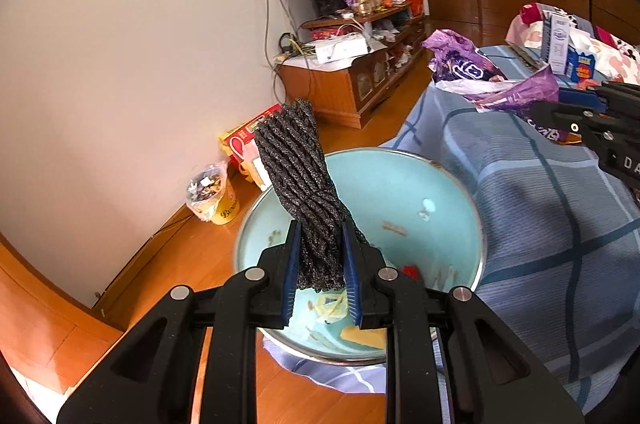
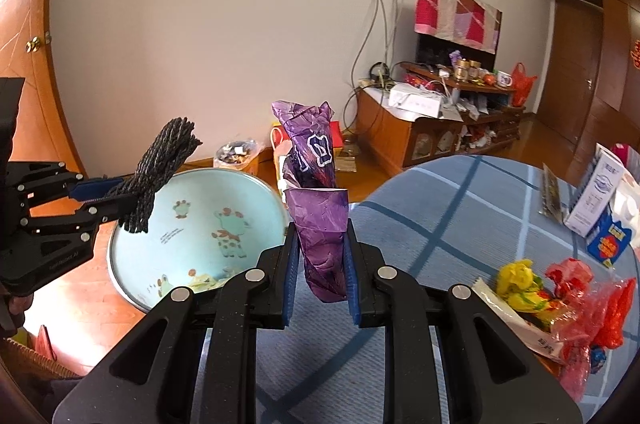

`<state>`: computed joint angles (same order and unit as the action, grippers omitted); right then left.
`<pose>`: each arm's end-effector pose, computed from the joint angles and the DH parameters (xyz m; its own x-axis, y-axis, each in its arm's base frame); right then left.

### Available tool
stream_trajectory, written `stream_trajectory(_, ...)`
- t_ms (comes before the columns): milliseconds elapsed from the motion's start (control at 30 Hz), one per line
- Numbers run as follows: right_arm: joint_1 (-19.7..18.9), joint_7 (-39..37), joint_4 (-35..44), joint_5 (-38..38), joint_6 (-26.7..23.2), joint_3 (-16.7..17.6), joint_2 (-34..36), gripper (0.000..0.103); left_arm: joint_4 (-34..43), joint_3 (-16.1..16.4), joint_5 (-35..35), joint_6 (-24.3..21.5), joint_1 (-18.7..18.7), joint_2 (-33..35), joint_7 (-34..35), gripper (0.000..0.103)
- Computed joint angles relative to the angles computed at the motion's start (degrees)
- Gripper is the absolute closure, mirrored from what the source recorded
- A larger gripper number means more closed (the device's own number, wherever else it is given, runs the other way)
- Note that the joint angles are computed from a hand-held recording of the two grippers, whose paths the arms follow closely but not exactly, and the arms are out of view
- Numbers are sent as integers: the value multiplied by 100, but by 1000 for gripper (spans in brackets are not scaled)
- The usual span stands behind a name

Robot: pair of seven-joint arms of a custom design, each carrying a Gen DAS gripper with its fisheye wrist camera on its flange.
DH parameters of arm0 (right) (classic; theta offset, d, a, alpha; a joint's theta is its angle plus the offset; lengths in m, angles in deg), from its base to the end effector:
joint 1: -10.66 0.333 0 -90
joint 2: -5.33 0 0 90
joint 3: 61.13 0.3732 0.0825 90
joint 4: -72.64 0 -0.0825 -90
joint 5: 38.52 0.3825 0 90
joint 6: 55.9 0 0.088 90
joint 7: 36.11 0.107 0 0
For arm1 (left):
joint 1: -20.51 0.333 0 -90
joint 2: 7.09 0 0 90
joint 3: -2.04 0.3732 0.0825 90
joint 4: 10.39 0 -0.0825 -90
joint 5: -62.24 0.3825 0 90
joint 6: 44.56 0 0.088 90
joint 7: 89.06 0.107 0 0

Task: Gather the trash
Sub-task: 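Carry the grey mesh and purple wrapper over the blue bin with both tools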

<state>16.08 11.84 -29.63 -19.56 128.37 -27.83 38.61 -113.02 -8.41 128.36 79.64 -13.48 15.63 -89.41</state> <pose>0.6373 0.3602 0.4202 0.7289 -0.6838 0.0351 -0.3767 -0.4433 -0.8133 0.5193 -0.4391 0.4029 0.2211 -0.9434 -0.2470 -0.6932 0.0261 -0.7203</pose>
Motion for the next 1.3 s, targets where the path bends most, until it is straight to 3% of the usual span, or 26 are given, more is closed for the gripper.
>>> stream_trajectory(1300,635,-675,536,439,-470,-354,236,81,-418,-119,66,-326,120,-267,-380,83)
